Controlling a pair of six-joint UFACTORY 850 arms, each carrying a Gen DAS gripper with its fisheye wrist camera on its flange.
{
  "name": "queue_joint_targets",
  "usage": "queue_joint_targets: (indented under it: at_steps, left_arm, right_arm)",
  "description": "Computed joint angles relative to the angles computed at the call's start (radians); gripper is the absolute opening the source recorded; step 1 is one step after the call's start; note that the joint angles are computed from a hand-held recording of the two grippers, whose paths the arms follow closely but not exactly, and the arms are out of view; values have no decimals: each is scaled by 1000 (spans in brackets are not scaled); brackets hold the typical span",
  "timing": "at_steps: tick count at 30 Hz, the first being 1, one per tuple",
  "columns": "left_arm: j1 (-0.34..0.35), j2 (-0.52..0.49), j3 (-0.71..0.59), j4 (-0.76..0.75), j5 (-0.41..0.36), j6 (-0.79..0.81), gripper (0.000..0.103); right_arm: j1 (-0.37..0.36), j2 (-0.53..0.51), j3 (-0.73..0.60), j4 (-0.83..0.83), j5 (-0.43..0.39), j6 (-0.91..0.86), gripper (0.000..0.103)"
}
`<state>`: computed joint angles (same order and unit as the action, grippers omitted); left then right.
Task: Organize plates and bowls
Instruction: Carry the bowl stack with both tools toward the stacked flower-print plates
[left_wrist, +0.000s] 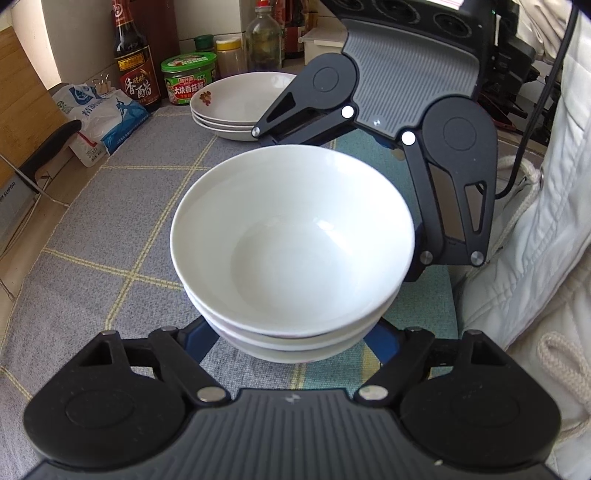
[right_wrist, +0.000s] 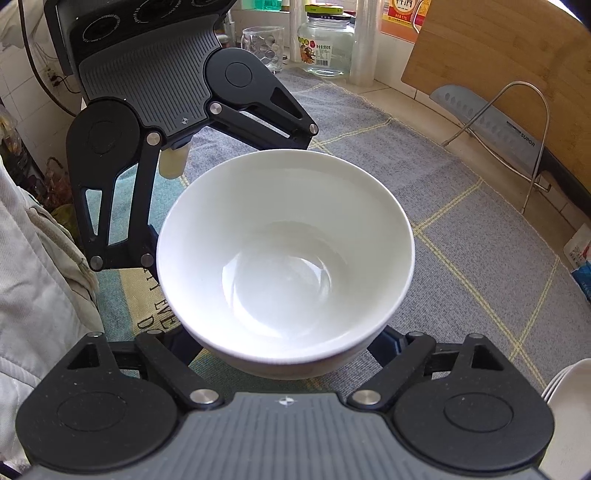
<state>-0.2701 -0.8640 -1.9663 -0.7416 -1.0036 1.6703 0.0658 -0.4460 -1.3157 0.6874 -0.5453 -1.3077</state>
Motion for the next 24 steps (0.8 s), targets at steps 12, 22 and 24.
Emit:
queue_joint_targets:
  at_steps: [12, 22, 24]
  left_arm:
    - [-98, 60, 48, -35, 130, -97, 83]
    - [-189, -9, -88, -23, 167, -158, 83]
    - [-203, -46, -153, -13, 155, -169, 83]
  right_arm:
    - [-114, 33, -25, -20, -98, -144, 93]
    - [-231, 58, -38, -5, -127, -244, 93]
    - [-254, 59, -45, -3, -127, -254, 93]
